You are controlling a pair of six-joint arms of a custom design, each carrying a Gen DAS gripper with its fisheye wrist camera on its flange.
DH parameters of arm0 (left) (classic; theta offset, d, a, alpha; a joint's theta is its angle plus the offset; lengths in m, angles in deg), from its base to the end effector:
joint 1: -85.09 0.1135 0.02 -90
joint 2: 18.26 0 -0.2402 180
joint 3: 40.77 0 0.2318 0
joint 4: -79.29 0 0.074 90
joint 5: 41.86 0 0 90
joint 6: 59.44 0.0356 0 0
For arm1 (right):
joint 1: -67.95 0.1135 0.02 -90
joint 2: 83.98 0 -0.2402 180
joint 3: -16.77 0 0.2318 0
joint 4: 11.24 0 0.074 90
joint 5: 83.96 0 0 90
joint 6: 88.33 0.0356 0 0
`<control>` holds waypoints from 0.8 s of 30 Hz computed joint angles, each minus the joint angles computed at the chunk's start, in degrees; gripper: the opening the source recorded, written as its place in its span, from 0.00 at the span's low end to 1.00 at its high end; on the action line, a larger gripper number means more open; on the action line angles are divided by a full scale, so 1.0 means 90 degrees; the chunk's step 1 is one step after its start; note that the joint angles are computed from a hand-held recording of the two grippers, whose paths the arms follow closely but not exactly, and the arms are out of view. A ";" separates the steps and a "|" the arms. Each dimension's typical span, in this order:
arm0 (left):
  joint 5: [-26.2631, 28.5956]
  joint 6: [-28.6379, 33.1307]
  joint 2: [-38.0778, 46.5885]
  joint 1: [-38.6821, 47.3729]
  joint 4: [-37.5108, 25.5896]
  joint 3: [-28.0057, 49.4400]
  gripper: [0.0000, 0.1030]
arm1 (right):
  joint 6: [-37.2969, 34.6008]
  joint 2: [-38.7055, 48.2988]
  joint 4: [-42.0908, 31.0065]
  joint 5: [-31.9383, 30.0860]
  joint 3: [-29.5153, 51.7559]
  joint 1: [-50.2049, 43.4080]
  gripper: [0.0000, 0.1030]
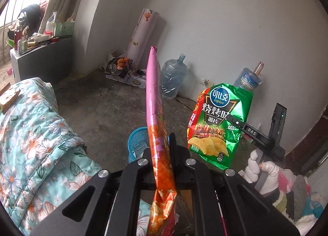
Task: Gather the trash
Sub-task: 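Lower the green chip bag into the wastebasket and open the right tool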
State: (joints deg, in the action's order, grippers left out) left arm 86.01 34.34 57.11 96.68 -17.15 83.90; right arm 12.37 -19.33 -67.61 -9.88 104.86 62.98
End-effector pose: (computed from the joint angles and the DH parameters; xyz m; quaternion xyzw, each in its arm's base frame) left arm 0.1807 0.0147 0.4468 0.0583 0.8865 -0.2531 0.3829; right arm 0.2207 -0.0094 0.3639 0.0531 0.8710 0.1452 0.4664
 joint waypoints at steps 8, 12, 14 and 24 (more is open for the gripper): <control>-0.0305 -0.0040 0.0437 -0.0186 0.0696 -0.0820 0.06 | -0.0926 0.1986 0.2565 0.2711 -0.1223 0.1655 0.06; -0.0360 0.0108 0.0598 -0.0008 0.0808 -0.0876 0.06 | -0.1491 0.3262 0.3902 0.3926 -0.1473 0.2290 0.18; -0.0417 0.0133 0.0638 0.0010 0.0847 -0.0934 0.06 | -0.1488 0.3859 0.4174 0.4002 -0.1518 0.2459 0.36; -0.0935 -0.0123 0.1041 -0.0786 0.1170 -0.0927 0.06 | -0.0053 0.2698 0.4634 0.3349 -0.3302 0.2168 0.59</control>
State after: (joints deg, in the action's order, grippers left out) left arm 77.59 33.24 66.47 89.60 -6.62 75.56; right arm 11.89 4.96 -25.90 20.26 75.15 82.50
